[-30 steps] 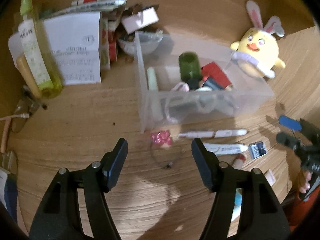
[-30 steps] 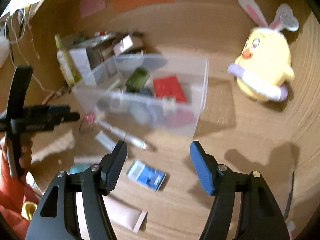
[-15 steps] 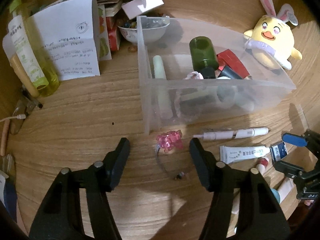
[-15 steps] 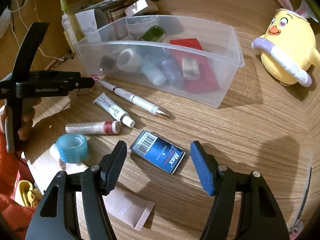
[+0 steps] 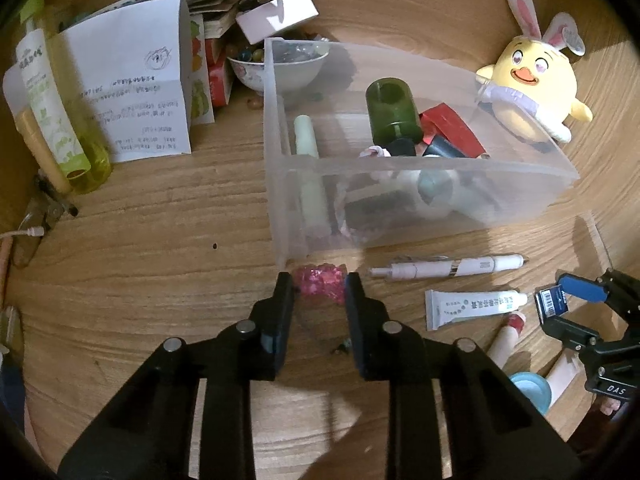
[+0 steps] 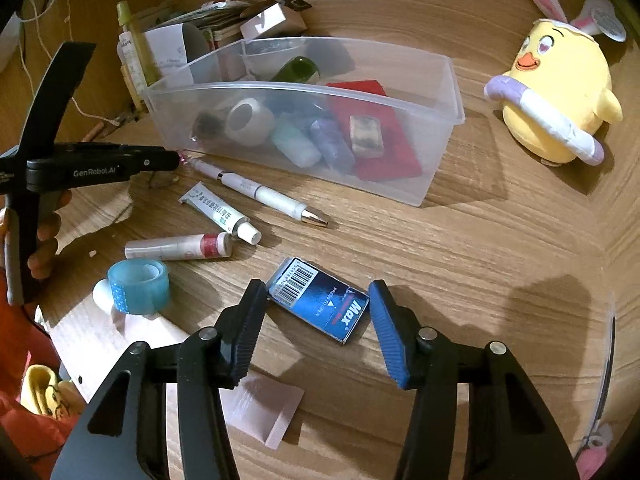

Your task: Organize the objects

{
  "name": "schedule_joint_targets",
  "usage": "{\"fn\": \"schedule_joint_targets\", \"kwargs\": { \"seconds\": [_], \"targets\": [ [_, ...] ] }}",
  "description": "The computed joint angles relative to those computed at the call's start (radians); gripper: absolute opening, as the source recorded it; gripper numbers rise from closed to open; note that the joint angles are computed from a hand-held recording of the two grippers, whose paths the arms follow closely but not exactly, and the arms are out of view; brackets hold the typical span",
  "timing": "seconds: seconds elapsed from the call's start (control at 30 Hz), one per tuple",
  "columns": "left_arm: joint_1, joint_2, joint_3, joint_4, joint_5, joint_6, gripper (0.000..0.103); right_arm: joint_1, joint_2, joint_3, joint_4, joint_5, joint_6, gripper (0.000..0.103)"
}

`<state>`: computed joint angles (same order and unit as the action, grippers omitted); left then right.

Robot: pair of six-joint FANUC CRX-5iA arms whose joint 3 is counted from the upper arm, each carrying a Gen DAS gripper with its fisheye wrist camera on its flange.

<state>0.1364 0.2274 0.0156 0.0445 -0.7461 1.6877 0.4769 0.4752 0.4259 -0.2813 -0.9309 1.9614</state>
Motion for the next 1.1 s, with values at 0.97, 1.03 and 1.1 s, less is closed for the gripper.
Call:
{"fn": "schedule_joint_targets", "kwargs": {
  "seconds": [0.97,1.03,1.1],
  "targets": [
    [-0.034,-0.168,-0.081,0.006,0.213,-0.007,0.026,-0.027,-0.026,0.134,-0.138,0.131,0.002,0.049],
    [-0.032,-0.160,-0.060,0.004,0.218,-0.007,0.026,-0.027,-0.017,0.155,-0.148,0.131,0.008,0.049],
    [-0.028,-0.152,-0.042,0.019,0.222,-0.022,0.026,-0.026,-0.003,0.184,-0.152,0.126,0.006,0.049]
  ]
}}
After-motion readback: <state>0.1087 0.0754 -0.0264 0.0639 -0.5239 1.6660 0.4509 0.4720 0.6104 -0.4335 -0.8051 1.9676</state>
